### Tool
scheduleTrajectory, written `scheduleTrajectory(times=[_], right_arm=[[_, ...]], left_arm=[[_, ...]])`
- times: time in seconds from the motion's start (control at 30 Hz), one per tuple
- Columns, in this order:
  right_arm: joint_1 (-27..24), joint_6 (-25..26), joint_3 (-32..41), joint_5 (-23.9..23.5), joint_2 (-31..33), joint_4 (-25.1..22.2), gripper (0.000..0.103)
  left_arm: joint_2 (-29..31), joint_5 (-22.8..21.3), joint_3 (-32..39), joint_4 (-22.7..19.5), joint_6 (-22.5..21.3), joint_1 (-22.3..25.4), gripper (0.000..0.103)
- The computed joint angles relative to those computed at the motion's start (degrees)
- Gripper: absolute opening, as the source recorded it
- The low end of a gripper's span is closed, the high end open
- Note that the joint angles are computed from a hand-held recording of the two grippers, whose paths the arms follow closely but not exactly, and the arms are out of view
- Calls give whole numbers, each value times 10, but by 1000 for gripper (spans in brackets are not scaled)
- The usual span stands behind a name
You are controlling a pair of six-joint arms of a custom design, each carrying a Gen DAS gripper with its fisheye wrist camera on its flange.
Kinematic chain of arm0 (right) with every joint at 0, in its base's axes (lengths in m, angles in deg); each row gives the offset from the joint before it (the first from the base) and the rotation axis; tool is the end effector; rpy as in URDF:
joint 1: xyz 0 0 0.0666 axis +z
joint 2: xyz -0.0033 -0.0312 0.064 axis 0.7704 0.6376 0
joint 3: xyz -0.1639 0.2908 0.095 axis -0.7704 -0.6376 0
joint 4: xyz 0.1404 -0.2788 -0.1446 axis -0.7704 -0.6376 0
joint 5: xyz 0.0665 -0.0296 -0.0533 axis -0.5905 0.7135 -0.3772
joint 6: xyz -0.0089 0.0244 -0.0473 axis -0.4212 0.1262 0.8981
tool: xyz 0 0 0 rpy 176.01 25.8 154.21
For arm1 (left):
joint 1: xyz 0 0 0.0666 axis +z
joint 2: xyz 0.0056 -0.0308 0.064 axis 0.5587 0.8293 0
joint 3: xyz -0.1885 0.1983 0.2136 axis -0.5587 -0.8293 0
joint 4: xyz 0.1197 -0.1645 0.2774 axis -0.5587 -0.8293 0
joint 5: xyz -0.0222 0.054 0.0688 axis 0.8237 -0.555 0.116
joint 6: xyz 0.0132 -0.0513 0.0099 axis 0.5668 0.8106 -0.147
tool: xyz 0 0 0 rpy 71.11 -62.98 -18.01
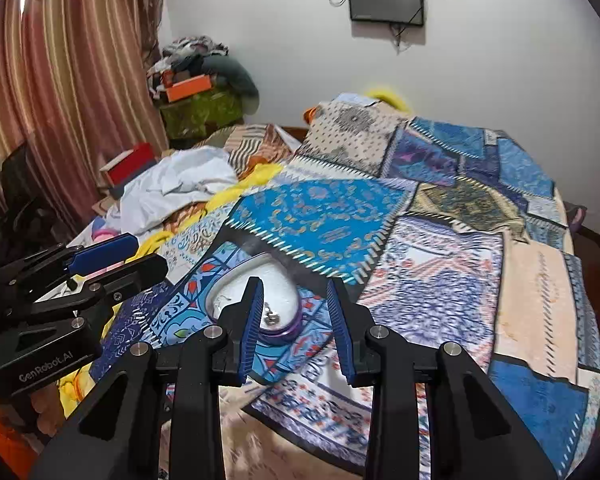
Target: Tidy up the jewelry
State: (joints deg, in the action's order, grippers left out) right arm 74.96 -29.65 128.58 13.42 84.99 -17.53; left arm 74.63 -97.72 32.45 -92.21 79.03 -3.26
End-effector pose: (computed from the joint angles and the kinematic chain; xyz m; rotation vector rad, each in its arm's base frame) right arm 0.4453 0.2035 0.4981 -0.3620 2.2896 0.2952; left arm 0.4598 -0.3375 0.4556 0.1484 2.2058 -0.2567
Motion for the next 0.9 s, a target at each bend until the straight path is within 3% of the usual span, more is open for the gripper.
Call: scheduleTrajectory(times=[0.4, 0.9], right_arm=[[-53, -4, -92, 42, -96, 36, 37], [-132, -14, -174, 44, -155, 36, 39]], left_arm=[[54, -6, 97, -48, -15, -36, 55], [219, 34, 336, -175, -36, -60, 56]])
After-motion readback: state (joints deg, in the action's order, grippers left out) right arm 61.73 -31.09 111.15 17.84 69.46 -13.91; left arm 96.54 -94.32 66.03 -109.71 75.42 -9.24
